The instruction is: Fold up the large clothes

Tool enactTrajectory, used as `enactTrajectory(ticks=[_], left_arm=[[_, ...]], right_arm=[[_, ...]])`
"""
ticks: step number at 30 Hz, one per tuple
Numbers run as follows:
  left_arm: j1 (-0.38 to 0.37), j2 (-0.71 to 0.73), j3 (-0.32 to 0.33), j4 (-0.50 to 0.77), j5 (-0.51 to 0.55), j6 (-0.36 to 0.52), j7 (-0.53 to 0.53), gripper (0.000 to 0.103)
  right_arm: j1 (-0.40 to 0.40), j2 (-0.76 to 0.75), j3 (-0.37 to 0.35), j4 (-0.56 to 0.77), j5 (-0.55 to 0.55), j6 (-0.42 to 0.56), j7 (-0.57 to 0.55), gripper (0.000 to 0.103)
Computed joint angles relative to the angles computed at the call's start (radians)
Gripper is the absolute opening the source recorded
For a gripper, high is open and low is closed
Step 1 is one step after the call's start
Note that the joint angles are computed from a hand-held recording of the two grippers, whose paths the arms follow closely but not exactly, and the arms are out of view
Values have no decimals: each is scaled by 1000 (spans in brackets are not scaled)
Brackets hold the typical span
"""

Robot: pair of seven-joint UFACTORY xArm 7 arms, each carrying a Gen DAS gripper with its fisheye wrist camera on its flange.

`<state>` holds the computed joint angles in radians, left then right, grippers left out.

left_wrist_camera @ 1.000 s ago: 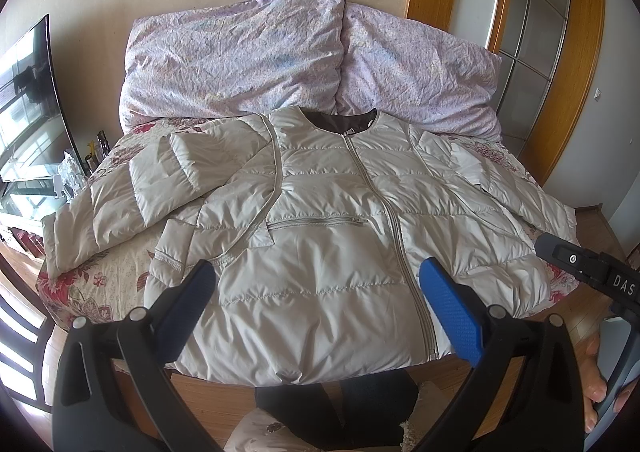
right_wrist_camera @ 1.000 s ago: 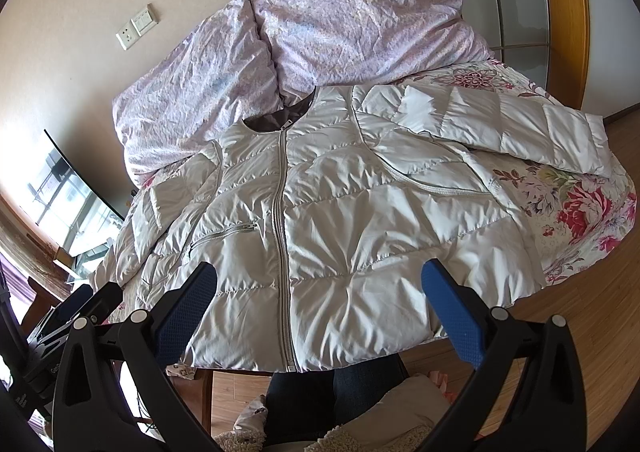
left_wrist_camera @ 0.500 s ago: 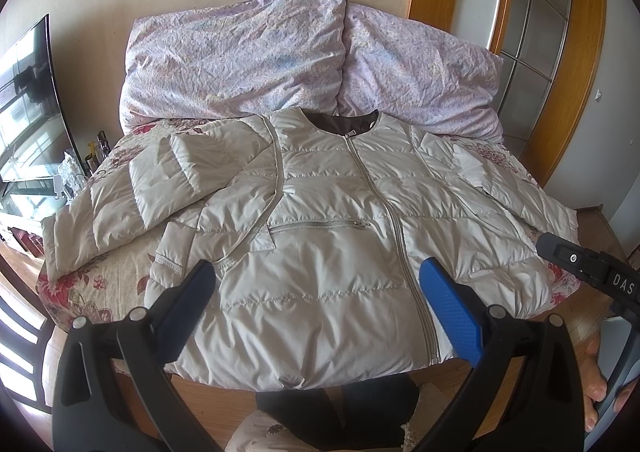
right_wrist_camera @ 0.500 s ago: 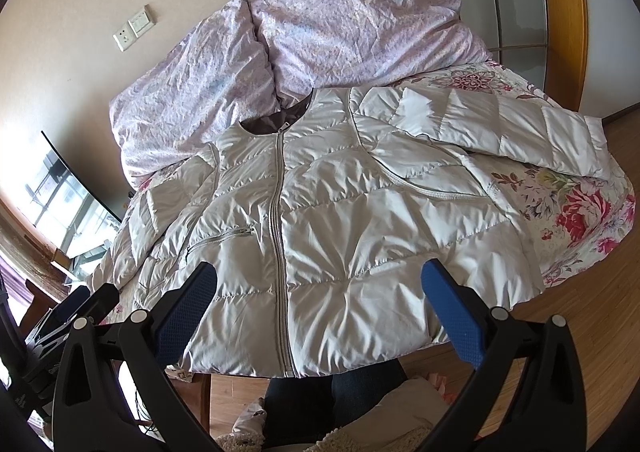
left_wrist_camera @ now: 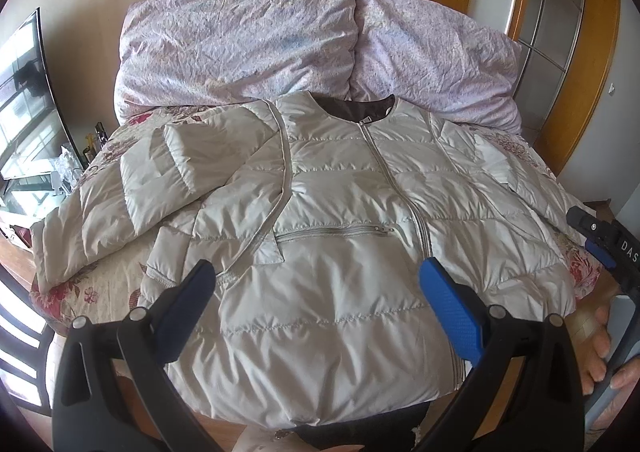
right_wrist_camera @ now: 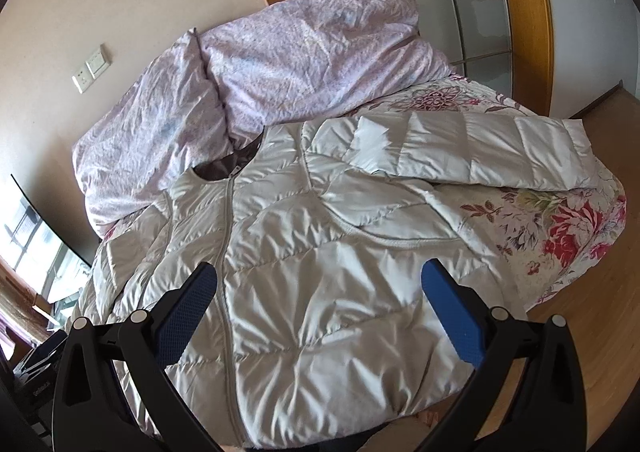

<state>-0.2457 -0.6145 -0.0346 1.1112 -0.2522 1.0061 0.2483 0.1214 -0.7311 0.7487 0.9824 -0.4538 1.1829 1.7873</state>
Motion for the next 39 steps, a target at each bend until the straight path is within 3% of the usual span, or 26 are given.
enactTrajectory(ticks=[5, 10, 15, 19, 23, 24, 26, 29, 32, 36, 39], left_arm=[[-12, 86, 2, 26, -16, 13, 13, 101], [-17, 162, 9, 55, -50, 25, 43, 101], [-16, 226, 19, 85, -109, 39, 73, 101], [-6, 276, 21, 112, -152, 57, 80, 101], [10, 300, 12, 118, -164, 44, 74, 101], [13, 304, 12, 116, -171, 38, 70, 101], [17, 310, 20, 118, -196, 40, 74, 101], [23, 310, 36, 109, -249, 27, 89, 101], [29, 293, 48, 87, -293, -10, 111, 101], [35, 264, 60, 52, -320, -74, 142, 101], [39, 243, 66, 26, -325, -130, 157, 101]], right_arm=[[45, -169, -116, -185, 55, 26, 60, 102], [90, -492, -250, -472, 165, 25, 175, 102], [71, -822, -322, -668, 223, 93, 208, 87], [40, -1073, -331, -788, 249, 130, 223, 76], [-12, -1178, -342, -827, 254, 139, 187, 62], [-28, -1188, -341, -832, 259, 139, 182, 60], [-54, -1191, -340, -833, 268, 145, 165, 42], [-100, -1161, -376, -827, 262, 130, 121, 22], [-169, -1047, -409, -765, 224, 87, 45, 14], [-245, -862, -408, -614, 151, 33, -95, 12], [-296, -679, -386, -469, 100, -75, -192, 12]])
